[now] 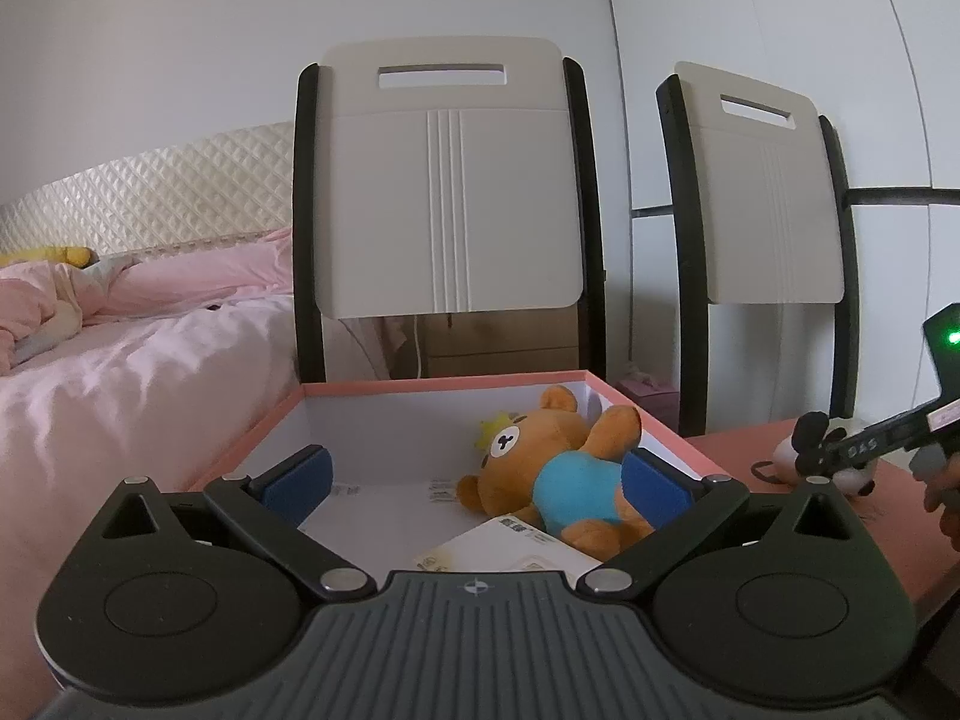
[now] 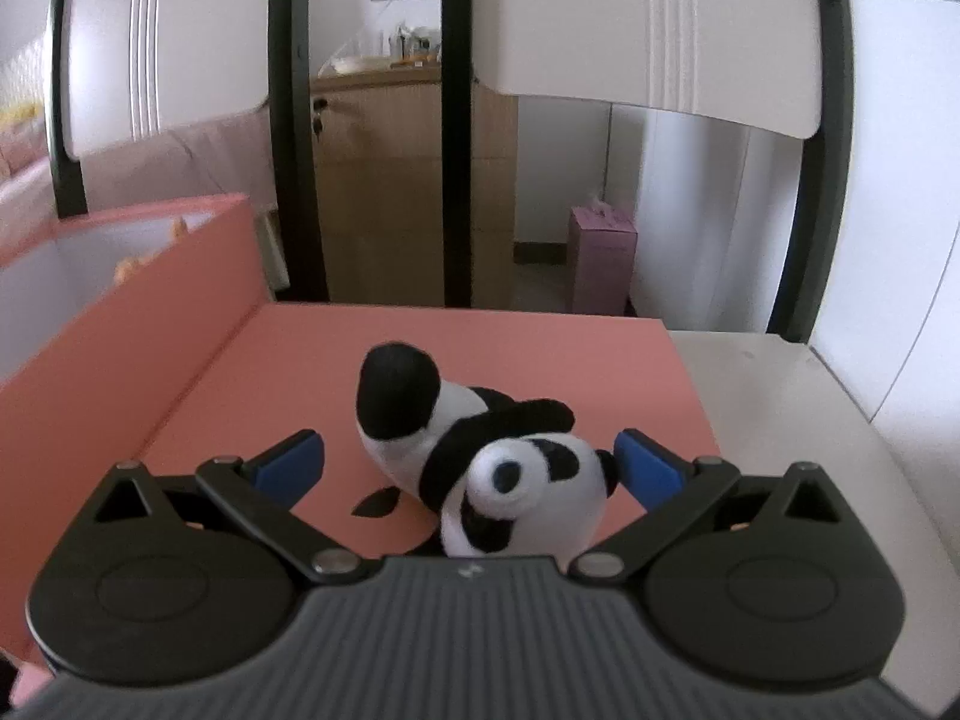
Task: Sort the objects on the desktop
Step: 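Close the right gripper around the black-and-white panda plush, then lift the panda plush with the right gripper over the open box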
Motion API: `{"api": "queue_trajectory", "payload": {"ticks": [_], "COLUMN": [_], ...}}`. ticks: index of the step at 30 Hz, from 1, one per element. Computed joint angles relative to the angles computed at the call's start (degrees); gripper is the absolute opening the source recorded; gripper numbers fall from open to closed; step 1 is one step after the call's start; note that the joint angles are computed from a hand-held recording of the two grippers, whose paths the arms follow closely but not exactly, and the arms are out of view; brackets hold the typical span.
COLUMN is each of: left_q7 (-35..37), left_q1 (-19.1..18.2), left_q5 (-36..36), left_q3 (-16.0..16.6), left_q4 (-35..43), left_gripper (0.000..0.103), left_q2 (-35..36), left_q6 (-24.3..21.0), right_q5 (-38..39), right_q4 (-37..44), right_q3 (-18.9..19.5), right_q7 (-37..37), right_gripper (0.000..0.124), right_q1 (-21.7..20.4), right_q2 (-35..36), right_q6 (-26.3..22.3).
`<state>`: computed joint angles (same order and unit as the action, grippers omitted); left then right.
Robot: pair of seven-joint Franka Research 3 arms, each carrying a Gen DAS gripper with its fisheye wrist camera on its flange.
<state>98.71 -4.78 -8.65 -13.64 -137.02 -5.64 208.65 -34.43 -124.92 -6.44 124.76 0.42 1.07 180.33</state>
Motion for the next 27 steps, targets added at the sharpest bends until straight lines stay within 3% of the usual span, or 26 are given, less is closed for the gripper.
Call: {"api": "queue_trajectory", "payload": {"ticks": [2, 7, 11, 16, 18, 27], "left_q7": [-0.24, 0.38, 0.16, 0.66, 0.69, 0.46], "left_q1": [-0.05, -0.07, -0.20, -0.18, -0.22, -0.36], "left_q5": [0.20, -0.28, -0.11, -0.46, -0.50, -0.39], "left_q3": [0.07, -0.14, 0.02, -0.20, -0.20, -0.09], "left_q4": [-0.01, 0.08, 0.03, -0.07, -0.12, -0.25], "left_gripper": [0.103, 0.103, 0.103, 0.103, 0.103, 0.103], "left_q2": [-0.01, 0.10, 0.09, 0.05, 0.03, -0.08], "left_q6": [0.00, -0.09, -0.11, -0.05, 0.01, 0.22], "right_q5": [-2.34, -2.03, 3.73, 1.21, 0.58, 8.25], "right_q4": [1.34, 2.39, 1.76, 1.01, 0.58, -0.92], "right_q3": [0.00, -0.12, -0.07, -0.76, -0.52, 2.37], "right_q7": [1.71, 2.29, -0.13, 4.53, 5.96, 0.95], "right_gripper": [0.103, 0.101, 0.085, 0.075, 0.052, 0.052], "right_q1": [0.40, 0.78, 0.68, 0.76, 0.25, -1.82], "right_q2": [0.41, 1.07, 1.09, 0.14, -0.49, -1.93], "right_q6": [-3.45, -5.38, -3.72, -2.29, -1.41, -0.36]}}
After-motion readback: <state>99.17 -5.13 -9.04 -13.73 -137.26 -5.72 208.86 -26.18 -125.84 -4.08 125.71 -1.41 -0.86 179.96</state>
